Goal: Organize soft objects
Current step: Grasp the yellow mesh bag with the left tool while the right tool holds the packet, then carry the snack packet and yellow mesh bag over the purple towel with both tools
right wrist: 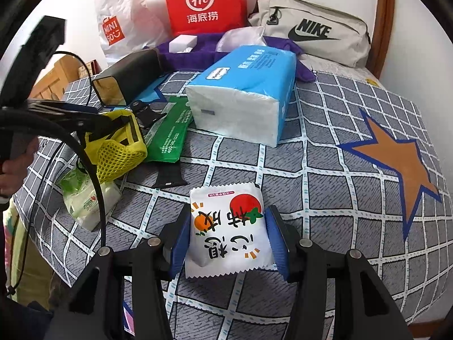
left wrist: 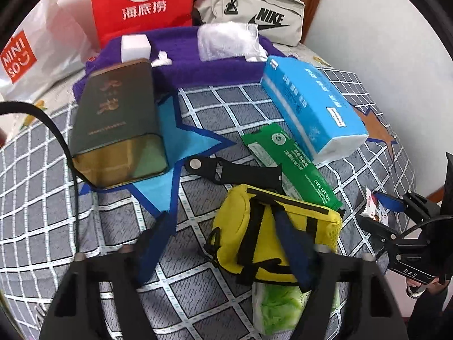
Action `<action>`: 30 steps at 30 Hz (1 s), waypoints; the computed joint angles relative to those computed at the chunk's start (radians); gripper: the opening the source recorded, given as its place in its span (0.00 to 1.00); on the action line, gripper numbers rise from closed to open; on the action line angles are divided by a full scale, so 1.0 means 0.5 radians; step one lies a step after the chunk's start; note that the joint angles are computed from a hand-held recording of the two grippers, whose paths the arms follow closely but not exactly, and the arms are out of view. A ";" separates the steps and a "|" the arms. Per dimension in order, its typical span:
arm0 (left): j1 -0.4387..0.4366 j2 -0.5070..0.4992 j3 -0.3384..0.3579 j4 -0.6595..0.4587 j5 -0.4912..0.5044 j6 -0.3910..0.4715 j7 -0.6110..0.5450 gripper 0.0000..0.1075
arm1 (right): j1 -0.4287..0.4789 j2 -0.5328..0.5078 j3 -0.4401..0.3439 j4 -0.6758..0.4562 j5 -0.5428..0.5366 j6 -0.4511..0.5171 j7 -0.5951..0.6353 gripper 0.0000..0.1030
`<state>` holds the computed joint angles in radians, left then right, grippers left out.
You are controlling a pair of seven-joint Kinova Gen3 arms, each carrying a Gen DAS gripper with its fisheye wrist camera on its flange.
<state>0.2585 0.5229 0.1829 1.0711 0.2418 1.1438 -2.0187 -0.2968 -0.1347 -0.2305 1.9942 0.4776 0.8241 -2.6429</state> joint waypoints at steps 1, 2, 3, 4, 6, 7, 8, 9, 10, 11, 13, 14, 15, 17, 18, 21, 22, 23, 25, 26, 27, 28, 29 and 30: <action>-0.017 0.019 0.011 -0.019 0.026 0.027 -0.002 0.45 | 0.000 -0.005 0.000 0.002 -0.001 0.000 0.003 0.49; -0.041 0.034 0.029 -0.027 0.062 0.045 -0.024 0.41 | 0.000 -0.008 0.002 0.002 -0.008 0.001 0.010 0.49; -0.051 0.043 0.040 -0.031 0.082 0.061 -0.045 0.38 | 0.002 -0.010 0.004 0.002 -0.014 0.001 0.017 0.49; -0.057 0.047 0.046 -0.030 0.097 0.070 -0.062 0.33 | 0.003 -0.010 0.006 0.001 -0.020 0.002 0.028 0.49; -0.056 0.020 0.045 0.026 0.115 0.017 -0.090 0.32 | 0.007 -0.010 0.002 0.002 -0.016 0.005 0.027 0.49; -0.057 0.020 0.045 0.031 0.121 0.012 -0.099 0.31 | 0.009 -0.012 0.011 0.002 -0.031 -0.002 0.042 0.49; -0.061 0.022 0.047 0.032 0.130 0.013 -0.107 0.29 | 0.014 -0.014 0.020 0.004 -0.044 -0.010 0.053 0.49; -0.069 0.024 0.049 0.029 0.145 0.022 -0.108 0.29 | 0.019 -0.014 0.022 0.002 -0.053 -0.010 0.056 0.49; -0.082 0.025 0.052 0.026 0.164 0.034 -0.111 0.27 | 0.023 -0.014 0.022 -0.002 -0.058 -0.005 0.062 0.49; -0.089 0.019 0.050 0.029 0.173 0.035 -0.114 0.22 | 0.025 -0.014 0.020 -0.011 -0.057 0.009 0.067 0.49; -0.104 0.012 0.050 0.024 0.192 0.046 -0.120 0.17 | 0.027 -0.017 0.012 -0.026 -0.047 0.029 0.068 0.49; -0.112 0.017 0.052 0.013 0.202 0.060 -0.124 0.16 | 0.027 -0.016 0.007 -0.036 -0.043 0.042 0.066 0.49; -0.122 0.014 0.054 0.011 0.213 0.068 -0.135 0.15 | 0.027 -0.019 0.005 -0.049 -0.038 0.053 0.070 0.49; -0.126 0.017 0.051 0.001 0.218 0.076 -0.146 0.15 | 0.025 -0.017 0.003 -0.071 -0.032 0.068 0.084 0.49; -0.124 0.011 0.042 0.003 0.215 0.070 -0.135 0.15 | 0.024 -0.011 0.003 -0.082 -0.029 0.076 0.092 0.49; -0.155 -0.001 0.048 0.010 0.253 0.078 -0.138 0.15 | 0.020 0.006 0.010 -0.120 -0.030 0.104 0.109 0.49; -0.165 -0.005 0.050 0.010 0.265 0.082 -0.141 0.15 | 0.017 0.008 0.014 -0.128 -0.034 0.108 0.117 0.49; -0.177 -0.011 0.051 0.010 0.277 0.087 -0.147 0.15 | 0.015 0.009 0.013 -0.138 -0.032 0.117 0.120 0.49; -0.189 -0.024 0.046 0.007 0.288 0.094 -0.147 0.15 | 0.008 0.008 0.013 -0.157 -0.031 0.132 0.135 0.49; -0.193 -0.030 0.044 0.007 0.291 0.093 -0.147 0.15 | 0.005 0.008 0.012 -0.165 -0.029 0.139 0.139 0.49; -0.198 -0.035 0.043 0.003 0.295 0.098 -0.148 0.15 | 0.004 0.009 0.010 -0.176 -0.022 0.147 0.141 0.49; -0.203 -0.043 0.039 -0.001 0.298 0.103 -0.141 0.15 | 0.002 0.009 0.011 -0.187 -0.019 0.152 0.147 0.49; -0.204 -0.047 0.034 -0.001 0.297 0.102 -0.133 0.15 | 0.001 0.007 0.013 -0.193 -0.021 0.153 0.151 0.49; -0.206 -0.054 0.029 0.000 0.296 0.100 -0.126 0.15 | 0.003 0.007 0.016 -0.205 -0.023 0.155 0.154 0.49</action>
<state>0.1554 0.4958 0.1976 1.0710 0.3899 1.1936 -2.0817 -0.2955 -0.1313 -0.2226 1.8919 0.4662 0.9018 -2.5659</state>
